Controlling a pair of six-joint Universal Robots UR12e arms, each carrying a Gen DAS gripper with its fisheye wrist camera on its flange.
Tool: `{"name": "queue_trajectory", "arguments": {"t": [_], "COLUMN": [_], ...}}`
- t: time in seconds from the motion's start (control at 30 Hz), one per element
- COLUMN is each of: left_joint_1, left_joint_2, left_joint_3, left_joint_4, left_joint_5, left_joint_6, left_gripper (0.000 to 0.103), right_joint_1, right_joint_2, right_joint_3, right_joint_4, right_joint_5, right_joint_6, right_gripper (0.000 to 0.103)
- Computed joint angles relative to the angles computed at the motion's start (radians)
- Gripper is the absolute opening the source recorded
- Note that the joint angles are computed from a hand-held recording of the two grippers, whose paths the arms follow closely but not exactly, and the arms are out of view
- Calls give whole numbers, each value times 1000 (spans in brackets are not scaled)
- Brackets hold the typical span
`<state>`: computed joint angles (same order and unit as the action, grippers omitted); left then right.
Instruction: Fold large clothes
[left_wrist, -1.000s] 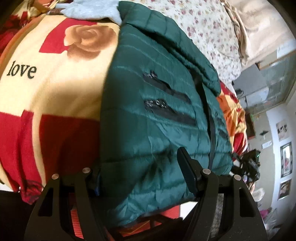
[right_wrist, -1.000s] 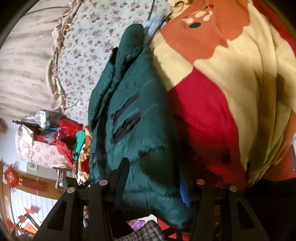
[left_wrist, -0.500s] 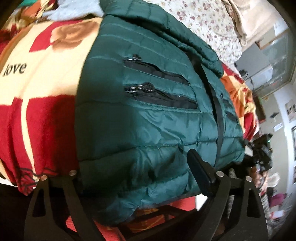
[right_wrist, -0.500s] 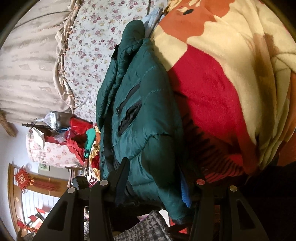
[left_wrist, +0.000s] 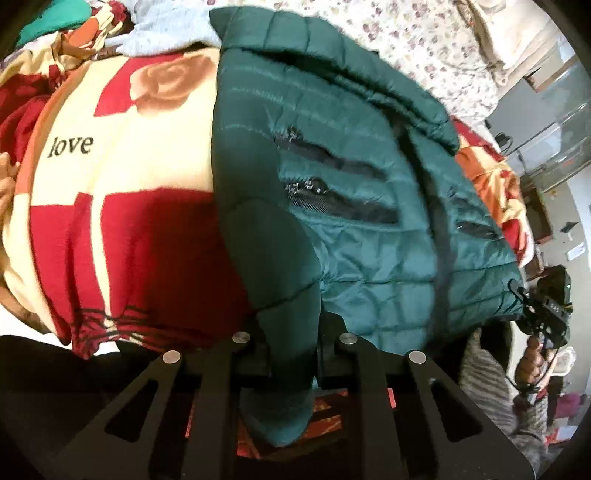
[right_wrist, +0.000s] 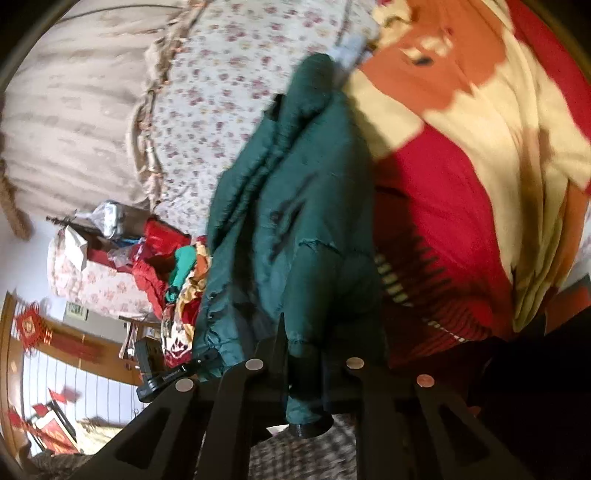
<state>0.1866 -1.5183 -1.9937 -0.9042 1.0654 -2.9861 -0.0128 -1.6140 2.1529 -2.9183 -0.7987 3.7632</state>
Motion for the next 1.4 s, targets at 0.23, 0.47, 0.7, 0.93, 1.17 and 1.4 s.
{"name": "queue_trajectory", "arguments": {"t": [0.23,0.47,0.7,0.93,1.17,1.4], "left_joint_1": [62,11,-43,-86,-99,-55], "left_joint_2": [38,-55,-212,-407,-533,-498], "left_joint_3": [42,181,378,603,712,653], "left_joint_4": [16,157,175,68,-6,82], "left_joint_5": [-171,-109,37,161,193,18], "left_joint_6": [-30,-133,-195,-311,-427,-454], "left_gripper": [13,13,13,14,17,26], "right_joint_1": [-4,34,85,121,136,108], "right_joint_2": [-2,78,204,367,507,517], "right_joint_3": [-63,-239,-453,-672,-816,-781], "right_joint_4": [-64,-38,59,243,407,328], "right_joint_5": [39,-41,-247,-525,-691,-612], "right_joint_6": [-3,-88,-134,-147,-103,-8], "right_gripper": [11,10,10,10,10,17]}}
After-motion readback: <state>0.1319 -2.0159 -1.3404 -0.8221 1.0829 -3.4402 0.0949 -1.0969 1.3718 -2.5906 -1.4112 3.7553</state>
